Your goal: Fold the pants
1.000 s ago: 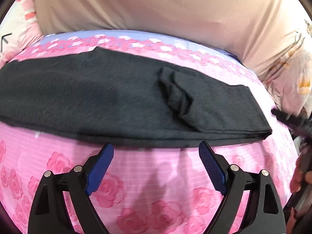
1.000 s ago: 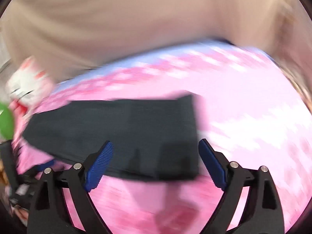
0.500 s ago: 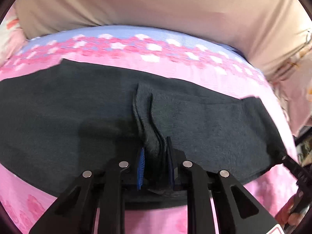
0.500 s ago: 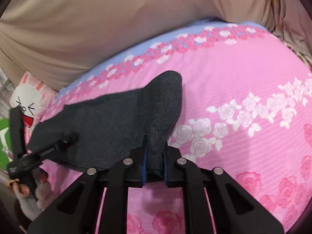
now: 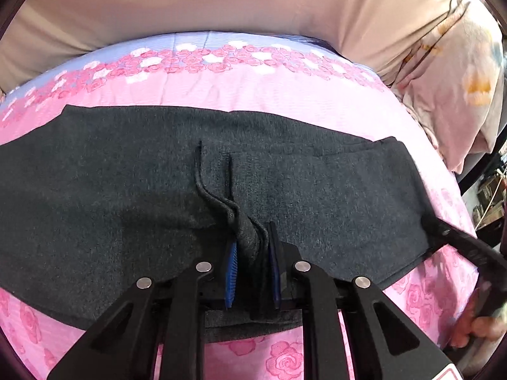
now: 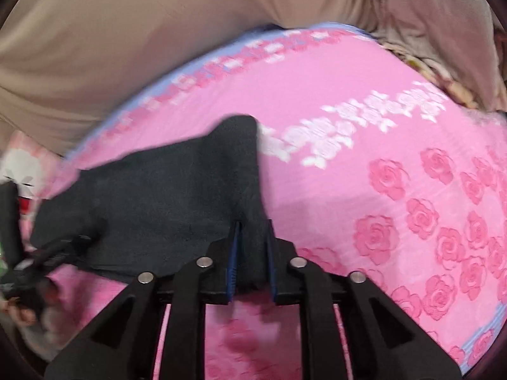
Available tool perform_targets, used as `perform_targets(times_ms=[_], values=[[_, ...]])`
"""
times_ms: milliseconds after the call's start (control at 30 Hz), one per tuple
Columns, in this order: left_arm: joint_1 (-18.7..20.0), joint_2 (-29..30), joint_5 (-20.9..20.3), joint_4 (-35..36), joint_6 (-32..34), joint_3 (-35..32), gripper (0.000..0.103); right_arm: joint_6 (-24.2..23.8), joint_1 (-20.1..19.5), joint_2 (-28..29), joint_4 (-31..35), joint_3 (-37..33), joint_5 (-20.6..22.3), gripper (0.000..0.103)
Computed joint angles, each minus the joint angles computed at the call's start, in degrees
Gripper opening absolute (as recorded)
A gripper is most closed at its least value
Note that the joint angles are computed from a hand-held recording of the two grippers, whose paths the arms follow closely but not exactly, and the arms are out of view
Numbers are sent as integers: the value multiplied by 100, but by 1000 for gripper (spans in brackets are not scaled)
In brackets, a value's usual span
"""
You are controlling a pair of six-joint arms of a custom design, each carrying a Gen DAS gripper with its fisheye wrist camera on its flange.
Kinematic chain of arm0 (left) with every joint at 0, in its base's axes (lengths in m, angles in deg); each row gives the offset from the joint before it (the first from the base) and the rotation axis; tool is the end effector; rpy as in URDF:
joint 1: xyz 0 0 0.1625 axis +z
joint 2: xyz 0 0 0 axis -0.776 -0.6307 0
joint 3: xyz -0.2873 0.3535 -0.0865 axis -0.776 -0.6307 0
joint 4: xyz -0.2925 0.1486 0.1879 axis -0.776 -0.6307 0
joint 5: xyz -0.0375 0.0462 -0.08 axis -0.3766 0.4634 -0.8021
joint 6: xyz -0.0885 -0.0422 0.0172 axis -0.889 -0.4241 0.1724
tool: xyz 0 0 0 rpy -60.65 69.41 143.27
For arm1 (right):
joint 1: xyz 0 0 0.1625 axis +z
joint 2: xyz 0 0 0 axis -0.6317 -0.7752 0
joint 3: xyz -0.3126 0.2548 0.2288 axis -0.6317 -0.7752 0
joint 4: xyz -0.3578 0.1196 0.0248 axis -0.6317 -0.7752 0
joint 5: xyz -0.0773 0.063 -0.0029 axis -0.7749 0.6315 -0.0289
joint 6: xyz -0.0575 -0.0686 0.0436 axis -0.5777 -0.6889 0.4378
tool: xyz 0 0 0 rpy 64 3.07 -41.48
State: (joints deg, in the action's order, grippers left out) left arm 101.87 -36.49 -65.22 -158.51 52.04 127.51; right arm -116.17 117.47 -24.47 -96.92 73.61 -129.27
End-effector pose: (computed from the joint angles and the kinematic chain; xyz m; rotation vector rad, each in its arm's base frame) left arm -0.2955 -0.6810 0.0129 0.2870 2.5150 -0.7494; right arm -0.0260 -0.6696 0.2918 0.3057 -2.4829 0.8823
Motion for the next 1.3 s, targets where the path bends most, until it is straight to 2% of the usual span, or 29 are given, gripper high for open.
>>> perform_targets(times_ms=[67, 100, 133, 167, 200, 233, 300, 333, 400, 433, 500, 567, 600, 700, 800, 833, 900, 967, 1033, 1100, 1200, 1267, 1300], values=[[51, -128, -135, -145, -62, 100, 19, -210, 105, -64, -684, 263, 30, 28], [96, -195, -210, -103, -66, 86, 20, -237, 143, -107, -815, 350, 188, 33], [157, -219, -373, 90, -52, 1, 20, -238, 163, -183, -856, 443, 415, 48], [240, -200, -591, 321, -41, -135, 19, -241, 184, -199, -822, 453, 515, 55], [301, -158, -731, 311, 13, -195, 13, -266, 211, -218, -776, 477, 617, 56], [296, -154, -738, 188, 93, -169, 11, -272, 252, -200, -737, 470, 637, 56], [281, -281, -938, -95, 112, 3, 10, -215, 289, -193, -636, 491, 712, 56], [233, -382, -894, -351, 193, 165, 10, -197, 296, -201, -527, 503, 785, 56], [189, -465, -294, -481, 203, 326, 10, -245, 277, -192, -334, 482, 906, 56], [266, -469, -219, -248, 82, 279, 10, -288, 291, -146, -231, 463, 886, 56], [449, -521, -646, -238, 94, 338, 15, -282, 381, -36, -83, 420, 766, 56], [399, -634, -686, -633, 267, 590, 21, -300, 505, 104, 171, 329, 836, 56], [344, -695, -611, -866, 336, 734, 28, -357, 575, 176, 223, 300, 842, 56], [168, -934, -122, -1519, 495, 1182, 32, -531, 799, 359, 344, 263, 785, 56], [179, -1418, 258, -1805, 245, 1687, 41, -753, 1052, 621, 432, 176, 660, 56], [202, -1622, 465, -1870, 86, 1904, 42, -893, 1149, 727, 390, 160, 572, 56], [328, -2070, 885, -2060, -340, 2339, 54, -1103, 1329, 961, 447, 49, 462, 56], [408, -2488, 1395, -2294, -809, 2837, 56, -1149, 1458, 1204, 477, -117, 315, 56], [520, -2855, 1805, -2156, -1348, 3150, 57, -1211, 1579, 1489, 401, -296, 40, 56], [713, -3185, 1868, -2236, -1703, 3406, 60, -1145, 1654, 1710, 387, -457, -178, 58], [1188, -3384, 994, -2588, -1673, 3459, 61, -1091, 1774, 1905, 112, -528, -356, 63], [1306, -3222, 881, -3028, -1361, 3352, 58, -974, 1831, 1911, 208, -556, -233, 61], [1298, -3125, 914, -3050, -1167, 3246, 33, -981, 1871, 1919, 219, -577, -192, 61]])
